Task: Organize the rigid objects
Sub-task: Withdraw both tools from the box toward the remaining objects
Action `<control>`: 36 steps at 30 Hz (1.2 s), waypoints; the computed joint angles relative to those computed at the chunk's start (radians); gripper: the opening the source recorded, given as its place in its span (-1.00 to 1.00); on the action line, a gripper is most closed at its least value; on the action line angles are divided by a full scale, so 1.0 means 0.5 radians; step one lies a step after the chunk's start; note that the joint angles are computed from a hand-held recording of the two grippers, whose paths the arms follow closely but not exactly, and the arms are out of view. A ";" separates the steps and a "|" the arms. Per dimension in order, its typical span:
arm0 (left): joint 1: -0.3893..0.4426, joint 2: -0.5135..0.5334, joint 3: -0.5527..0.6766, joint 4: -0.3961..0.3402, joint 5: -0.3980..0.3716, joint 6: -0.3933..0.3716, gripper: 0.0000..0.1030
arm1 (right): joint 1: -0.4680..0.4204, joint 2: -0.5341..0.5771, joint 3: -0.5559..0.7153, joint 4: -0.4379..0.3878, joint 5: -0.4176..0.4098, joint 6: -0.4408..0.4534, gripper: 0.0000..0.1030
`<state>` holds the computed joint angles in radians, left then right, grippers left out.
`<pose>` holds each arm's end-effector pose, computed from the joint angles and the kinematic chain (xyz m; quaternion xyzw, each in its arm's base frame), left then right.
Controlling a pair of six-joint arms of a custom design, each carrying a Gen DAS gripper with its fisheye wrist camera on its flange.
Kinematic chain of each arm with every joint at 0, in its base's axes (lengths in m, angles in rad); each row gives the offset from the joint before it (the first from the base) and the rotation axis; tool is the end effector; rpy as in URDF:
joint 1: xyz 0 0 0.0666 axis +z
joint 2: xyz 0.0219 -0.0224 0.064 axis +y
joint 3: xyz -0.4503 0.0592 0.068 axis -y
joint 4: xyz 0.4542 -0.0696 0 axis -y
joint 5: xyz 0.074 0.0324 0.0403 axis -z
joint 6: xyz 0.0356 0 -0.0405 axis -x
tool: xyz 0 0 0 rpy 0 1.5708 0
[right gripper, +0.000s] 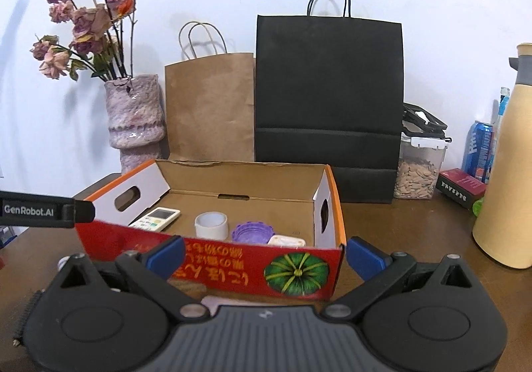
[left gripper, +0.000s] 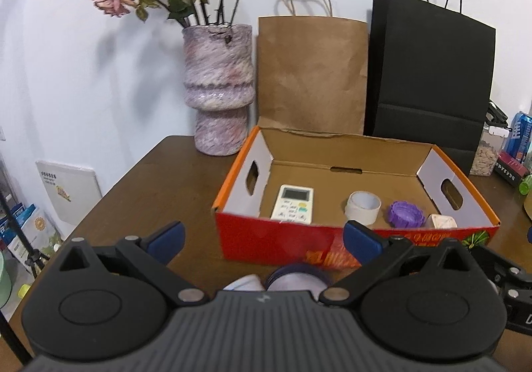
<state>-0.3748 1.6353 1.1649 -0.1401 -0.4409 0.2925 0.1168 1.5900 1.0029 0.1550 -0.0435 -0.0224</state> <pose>0.5736 -0.2097 0.3087 -0.0653 0.8689 0.0356 0.4894 0.5720 0.0683 0.2818 -0.0514 0.8406 0.0558 0.5364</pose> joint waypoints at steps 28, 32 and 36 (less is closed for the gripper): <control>0.084 -0.270 -0.395 -0.180 -0.045 0.221 1.00 | 0.045 -0.277 -0.375 0.004 0.116 -0.039 1.00; 0.085 -0.268 -0.411 -0.219 -0.032 0.230 1.00 | 0.046 -0.289 -0.395 -0.006 0.127 -0.059 1.00; 0.071 -0.238 -0.398 -0.274 -0.045 0.226 0.87 | 0.047 -0.300 -0.414 -0.010 0.141 -0.079 1.00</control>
